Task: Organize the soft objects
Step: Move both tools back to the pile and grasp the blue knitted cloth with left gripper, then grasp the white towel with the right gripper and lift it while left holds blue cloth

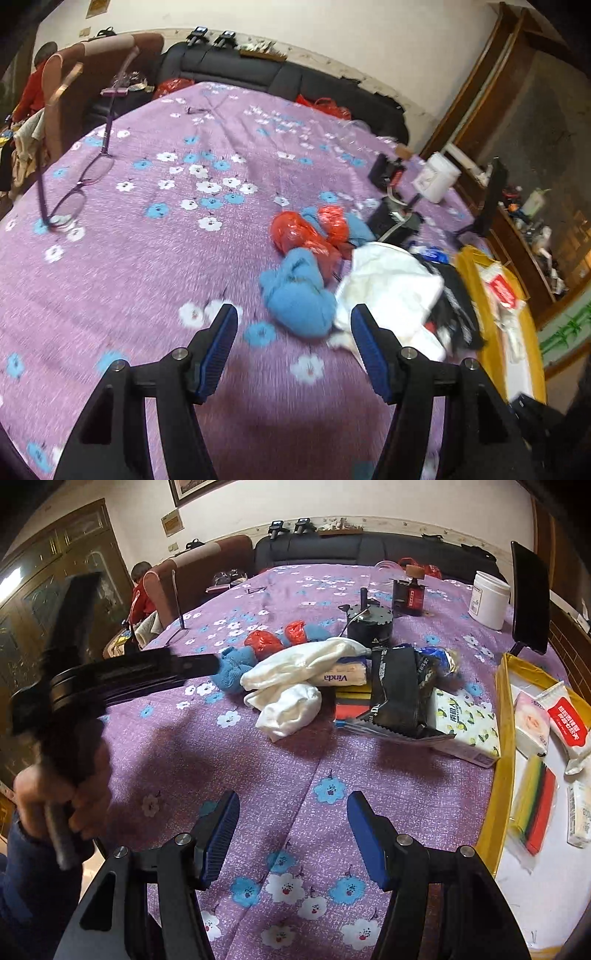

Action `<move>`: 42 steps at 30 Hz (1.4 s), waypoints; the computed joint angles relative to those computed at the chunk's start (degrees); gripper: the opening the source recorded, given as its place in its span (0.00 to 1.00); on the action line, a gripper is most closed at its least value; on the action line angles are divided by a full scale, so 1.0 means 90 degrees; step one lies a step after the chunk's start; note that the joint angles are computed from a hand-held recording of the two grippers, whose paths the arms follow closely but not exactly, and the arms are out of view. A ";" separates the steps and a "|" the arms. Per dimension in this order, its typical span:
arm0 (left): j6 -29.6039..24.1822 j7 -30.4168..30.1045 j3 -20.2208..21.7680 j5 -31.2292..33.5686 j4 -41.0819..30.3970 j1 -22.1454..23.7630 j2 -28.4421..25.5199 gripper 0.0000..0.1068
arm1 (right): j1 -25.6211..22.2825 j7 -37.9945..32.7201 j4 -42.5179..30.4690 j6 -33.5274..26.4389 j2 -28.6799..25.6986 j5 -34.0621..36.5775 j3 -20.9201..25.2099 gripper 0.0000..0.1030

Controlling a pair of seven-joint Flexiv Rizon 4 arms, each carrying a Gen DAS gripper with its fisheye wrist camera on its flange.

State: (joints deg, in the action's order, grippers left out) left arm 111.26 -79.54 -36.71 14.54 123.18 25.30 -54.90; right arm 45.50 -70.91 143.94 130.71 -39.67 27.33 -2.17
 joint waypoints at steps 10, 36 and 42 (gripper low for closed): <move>0.0004 0.0138 0.0518 -0.0352 -0.0350 -0.0735 0.0034 0.32 | -0.0396 -0.0118 -0.0232 0.0127 -0.0066 -0.0356 0.0070 0.63; 0.1200 0.0008 0.0747 0.1190 0.1114 0.0201 0.0109 0.32 | -0.1222 -0.0216 0.0626 0.1217 -0.0109 -0.1706 0.1267 0.13; 0.1016 -0.0116 0.0682 0.1102 0.1067 0.0266 0.0058 0.32 | -0.1989 0.0172 0.0779 0.1508 -0.0089 -0.2546 0.1512 0.14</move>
